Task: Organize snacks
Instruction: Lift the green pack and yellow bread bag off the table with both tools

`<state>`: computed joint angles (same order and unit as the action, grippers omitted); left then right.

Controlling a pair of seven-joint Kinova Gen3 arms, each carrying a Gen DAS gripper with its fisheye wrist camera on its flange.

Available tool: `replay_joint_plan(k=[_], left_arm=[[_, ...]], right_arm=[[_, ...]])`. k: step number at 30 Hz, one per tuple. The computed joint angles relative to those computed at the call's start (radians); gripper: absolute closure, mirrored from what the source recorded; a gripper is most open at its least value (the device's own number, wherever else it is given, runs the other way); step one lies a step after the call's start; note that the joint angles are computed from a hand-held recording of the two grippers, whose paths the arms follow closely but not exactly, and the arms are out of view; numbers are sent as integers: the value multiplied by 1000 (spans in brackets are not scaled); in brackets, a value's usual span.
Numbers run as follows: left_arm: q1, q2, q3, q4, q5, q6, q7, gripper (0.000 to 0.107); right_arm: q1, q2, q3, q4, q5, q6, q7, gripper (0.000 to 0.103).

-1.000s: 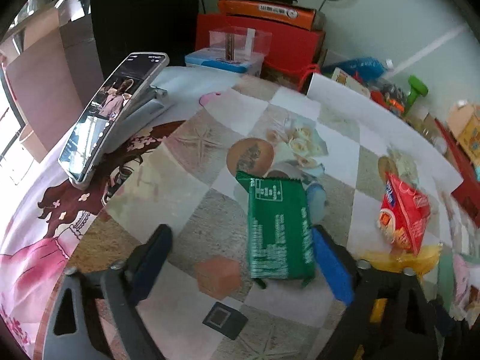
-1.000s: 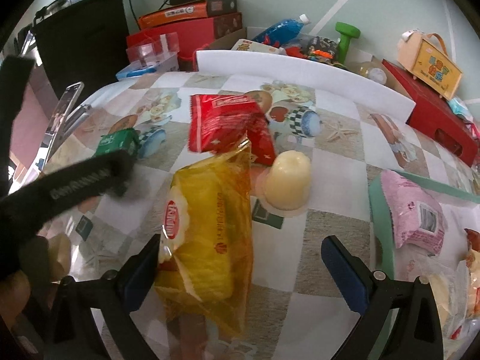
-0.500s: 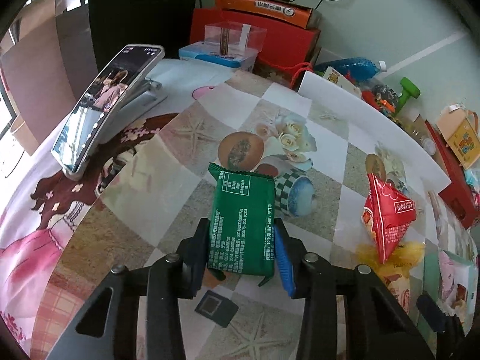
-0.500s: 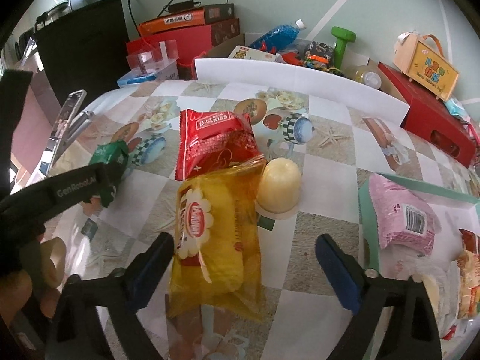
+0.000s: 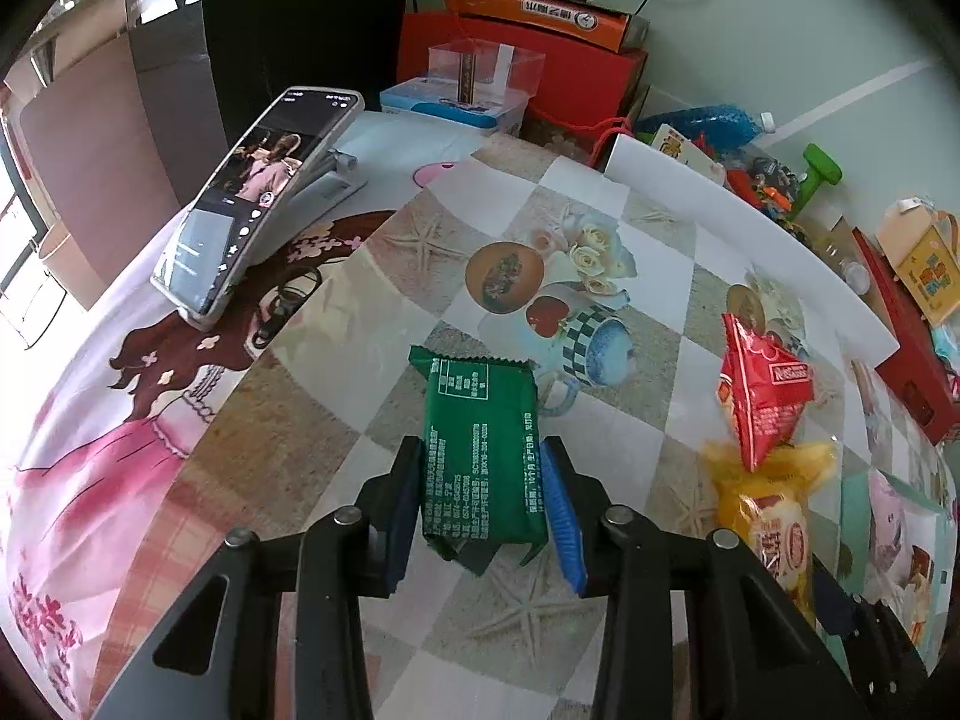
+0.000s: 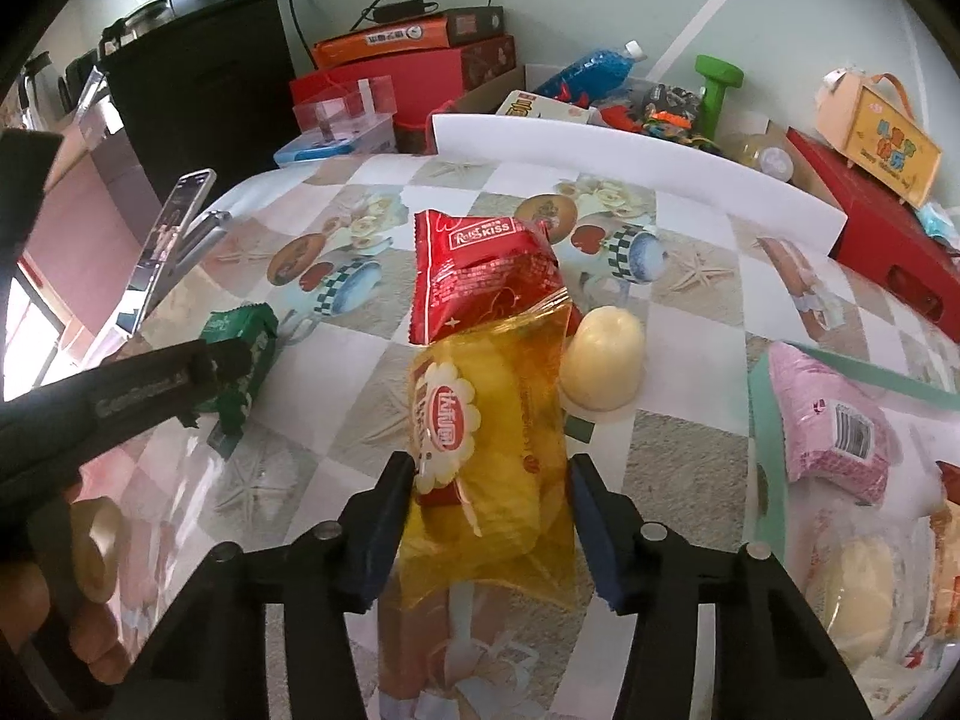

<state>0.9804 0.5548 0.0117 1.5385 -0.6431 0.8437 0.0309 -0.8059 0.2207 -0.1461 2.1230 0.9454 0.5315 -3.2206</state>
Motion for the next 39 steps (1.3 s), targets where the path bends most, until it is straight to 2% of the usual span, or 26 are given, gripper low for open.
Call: replay_joint_plan(k=[5, 8, 10, 13, 15, 18, 21, 27, 28, 32, 37, 39], left_arm=[[20, -9, 5, 6, -5, 16, 19, 67], [33, -18, 10, 14, -15, 18, 30, 67], [42, -21, 14, 12, -25, 29, 34, 67], [64, -32, 14, 11, -52, 50, 51, 75], [77, -44, 15, 18, -78, 50, 72, 75], [82, -52, 25, 21, -106, 51, 88, 75], [58, -37, 48, 8, -88, 45, 54, 75], [46, -46, 30, 49, -68, 9, 79, 75], [41, -51, 28, 62, -68, -7, 88, 73], [26, -50, 31, 75, -59, -33, 93, 54], [15, -19, 33, 48, -45, -60, 51, 52], [13, 7, 34, 16, -18, -35, 19, 52]], right_arm=[[4, -26, 0, 24, 9, -25, -36, 60], [3, -65, -5, 53, 52, -35, -107, 60], [7, -90, -23, 66, 77, -21, -145, 61], [19, -133, -60, 87, 105, 7, -202, 61], [28, -162, -91, 98, 120, 35, -232, 61], [43, -186, -130, 104, 118, 71, -244, 61], [59, -200, -152, 110, 104, 81, -239, 61], [82, -194, -163, 112, 71, 90, -215, 61], [83, -193, -162, 113, 66, 89, -211, 61], [92, -180, -153, 111, 44, 72, -186, 61], [90, -176, -146, 113, 38, 63, -178, 61], [91, -176, -143, 114, 37, 59, -177, 61]])
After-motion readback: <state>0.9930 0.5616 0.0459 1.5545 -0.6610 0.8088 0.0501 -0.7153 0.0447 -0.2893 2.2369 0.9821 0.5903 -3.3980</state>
